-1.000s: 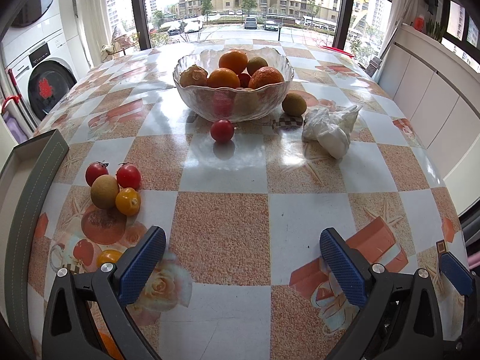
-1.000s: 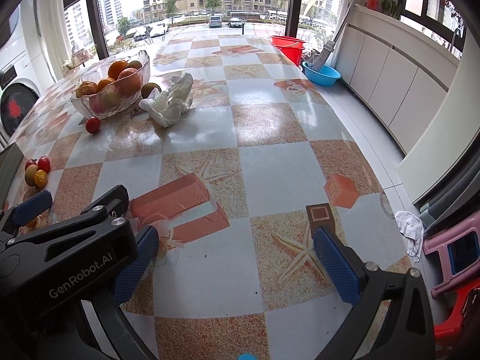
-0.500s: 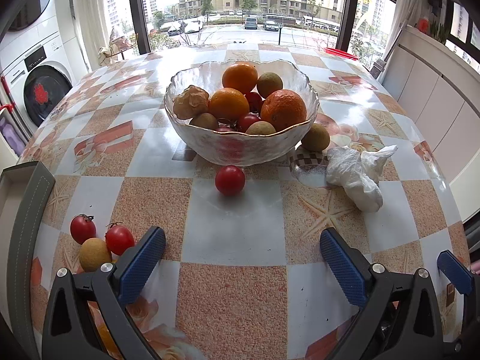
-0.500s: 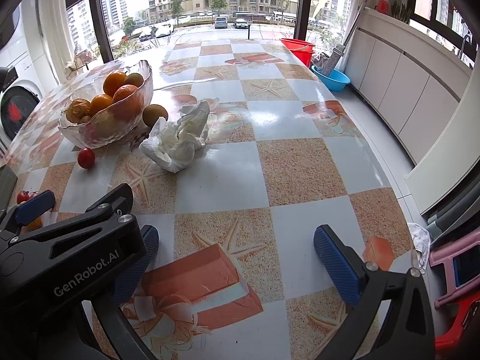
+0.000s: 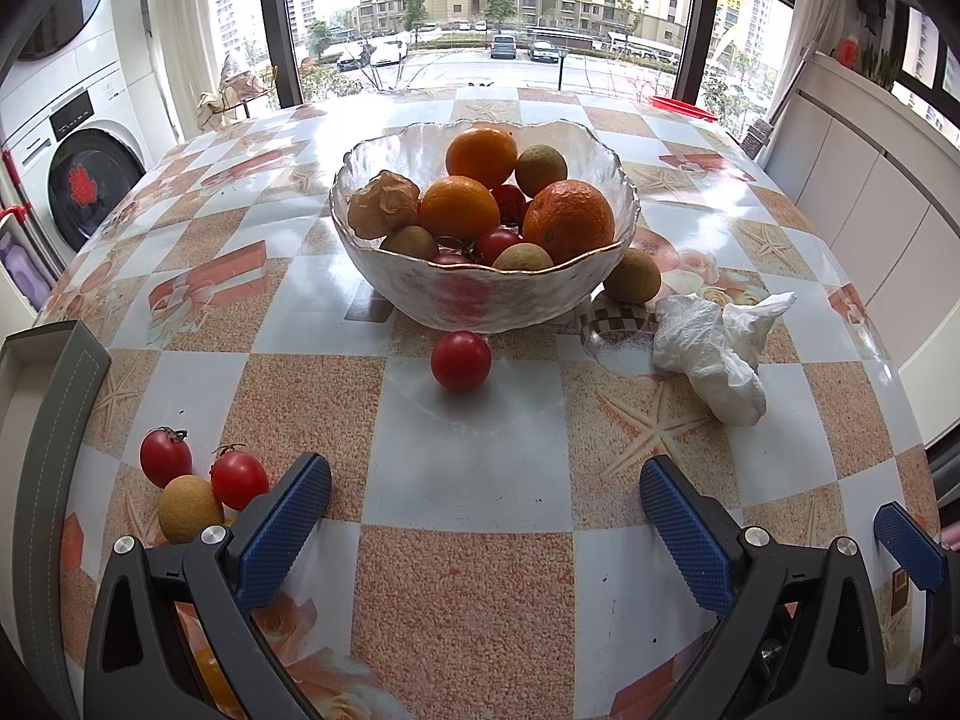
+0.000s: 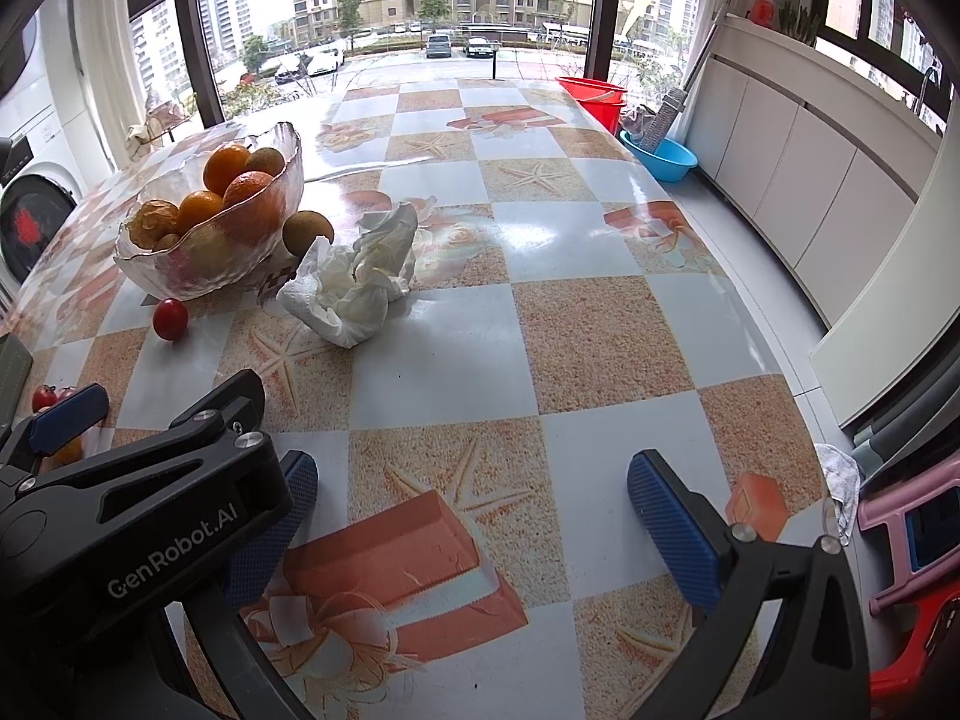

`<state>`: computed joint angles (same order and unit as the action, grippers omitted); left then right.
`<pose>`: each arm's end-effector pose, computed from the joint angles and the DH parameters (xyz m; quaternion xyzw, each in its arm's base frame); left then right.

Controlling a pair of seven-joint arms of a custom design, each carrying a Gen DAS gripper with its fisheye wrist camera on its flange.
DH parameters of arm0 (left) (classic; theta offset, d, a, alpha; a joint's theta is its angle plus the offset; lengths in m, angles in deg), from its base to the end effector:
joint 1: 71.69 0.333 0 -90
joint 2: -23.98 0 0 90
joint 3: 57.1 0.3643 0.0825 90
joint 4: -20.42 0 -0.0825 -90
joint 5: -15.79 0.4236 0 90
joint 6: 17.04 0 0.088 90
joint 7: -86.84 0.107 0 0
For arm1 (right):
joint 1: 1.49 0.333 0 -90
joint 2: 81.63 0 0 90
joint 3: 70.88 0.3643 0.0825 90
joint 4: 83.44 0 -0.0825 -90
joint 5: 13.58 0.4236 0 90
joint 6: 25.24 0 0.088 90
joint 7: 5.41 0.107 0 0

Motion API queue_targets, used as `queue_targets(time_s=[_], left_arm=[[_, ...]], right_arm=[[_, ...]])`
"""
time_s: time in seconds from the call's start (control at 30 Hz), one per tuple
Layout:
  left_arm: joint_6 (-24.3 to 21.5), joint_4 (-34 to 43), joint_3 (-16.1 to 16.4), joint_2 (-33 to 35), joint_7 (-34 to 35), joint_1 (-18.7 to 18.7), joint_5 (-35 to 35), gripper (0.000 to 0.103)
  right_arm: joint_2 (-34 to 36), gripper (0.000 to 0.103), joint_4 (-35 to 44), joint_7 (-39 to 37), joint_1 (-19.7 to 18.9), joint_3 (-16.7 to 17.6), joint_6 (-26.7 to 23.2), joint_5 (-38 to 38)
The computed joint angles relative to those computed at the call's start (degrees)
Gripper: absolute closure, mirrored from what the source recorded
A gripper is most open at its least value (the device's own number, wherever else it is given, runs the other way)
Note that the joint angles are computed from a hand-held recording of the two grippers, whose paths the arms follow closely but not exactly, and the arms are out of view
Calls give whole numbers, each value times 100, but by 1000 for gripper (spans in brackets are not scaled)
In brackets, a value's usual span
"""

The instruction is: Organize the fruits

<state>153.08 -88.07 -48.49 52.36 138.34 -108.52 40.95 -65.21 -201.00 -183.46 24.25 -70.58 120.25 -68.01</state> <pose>0.6173 -0.3777 0.3173 -0.5764 0.7586 -0.2439 0.1814 0.5783 0.2932 0.3335 -0.5258 0.7928 -0.2646 0.1581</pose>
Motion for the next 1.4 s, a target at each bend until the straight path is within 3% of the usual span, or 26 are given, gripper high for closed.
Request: queue_targets(time_s=[0.17,1.4], left_arm=[[-70,43,-245,7,161,201,-215,0],[65,10,5,17,172,-21,-286,0]], right_arm=[[2,0,13,-7,-1,0,-17,27],[4,0,13,-3,3,-3,-13,25]])
